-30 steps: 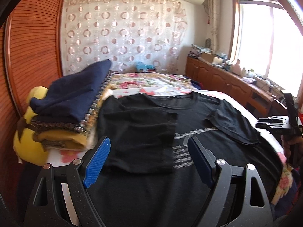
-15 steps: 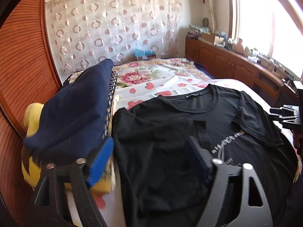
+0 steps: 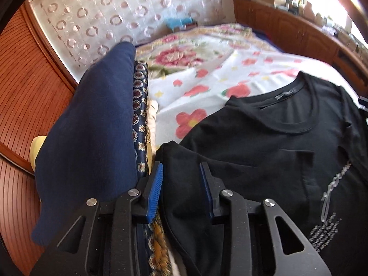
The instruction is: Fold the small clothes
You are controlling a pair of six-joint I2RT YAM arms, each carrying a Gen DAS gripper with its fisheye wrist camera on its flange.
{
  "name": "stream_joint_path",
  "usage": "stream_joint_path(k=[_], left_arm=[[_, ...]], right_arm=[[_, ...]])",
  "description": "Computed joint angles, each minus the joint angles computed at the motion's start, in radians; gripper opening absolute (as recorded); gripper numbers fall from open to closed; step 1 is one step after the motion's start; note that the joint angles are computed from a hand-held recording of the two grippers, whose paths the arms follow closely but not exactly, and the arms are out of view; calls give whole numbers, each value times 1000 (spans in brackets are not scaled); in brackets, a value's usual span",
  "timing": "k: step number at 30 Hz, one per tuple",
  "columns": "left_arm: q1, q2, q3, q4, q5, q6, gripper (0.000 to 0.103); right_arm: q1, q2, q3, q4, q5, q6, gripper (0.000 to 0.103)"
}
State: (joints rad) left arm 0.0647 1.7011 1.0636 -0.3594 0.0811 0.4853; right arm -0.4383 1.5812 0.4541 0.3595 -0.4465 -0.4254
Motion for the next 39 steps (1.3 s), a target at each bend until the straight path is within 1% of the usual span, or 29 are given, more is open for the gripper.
stream_joint_path(k=[3, 6, 10, 15, 17, 18, 19, 23, 25, 28, 30, 32, 33, 34, 37, 39], left_arm=[[-21, 60, 57, -26, -55, 12, 33], [-32, 93, 85, -40, -88, 15, 34], [-49, 126, 97, -49, -119, 39, 34], [-65, 141, 95, -30, -166, 77, 33], [-72, 134, 73, -1, -193, 100, 23], [-75, 133, 66, 18, -210, 108, 13], [-72, 129, 58, 31, -220, 115, 8], [-43, 69, 21, 56, -156, 111, 6], [-17, -12, -19, 67, -84, 92, 6], [7, -112, -70, 76, -15, 77, 6], [25, -172, -92, 70, 35, 70, 6], [39, -226, -118, 70, 78, 67, 6], [48, -251, -136, 73, 97, 68, 6], [55, -282, -156, 75, 121, 69, 6], [55, -334, -208, 102, 180, 58, 6], [52, -366, -242, 111, 201, 49, 6]], right_arm=[[11, 62, 49, 5, -3, 3, 43], [24, 107, 81, 20, 2, -5, 43], [33, 131, 105, 24, 7, -12, 43], [14, 133, 110, 17, -9, -27, 43], [13, 133, 108, 19, -5, -25, 43], [16, 128, 104, 20, -1, -20, 43], [20, 127, 103, 21, 4, -14, 43], [19, 137, 112, 19, 15, -9, 43], [15, 134, 115, 16, 22, -5, 43], [7, 139, 128, 10, 35, -5, 43], [2, 153, 154, -24, 33, 2, 48], [2, 170, 181, -50, 35, 20, 49], [5, 177, 192, -59, 43, 19, 49], [20, 183, 197, -55, 76, 22, 49], [48, 197, 206, -18, 152, 74, 49], [56, 207, 221, -29, 155, 93, 49]])
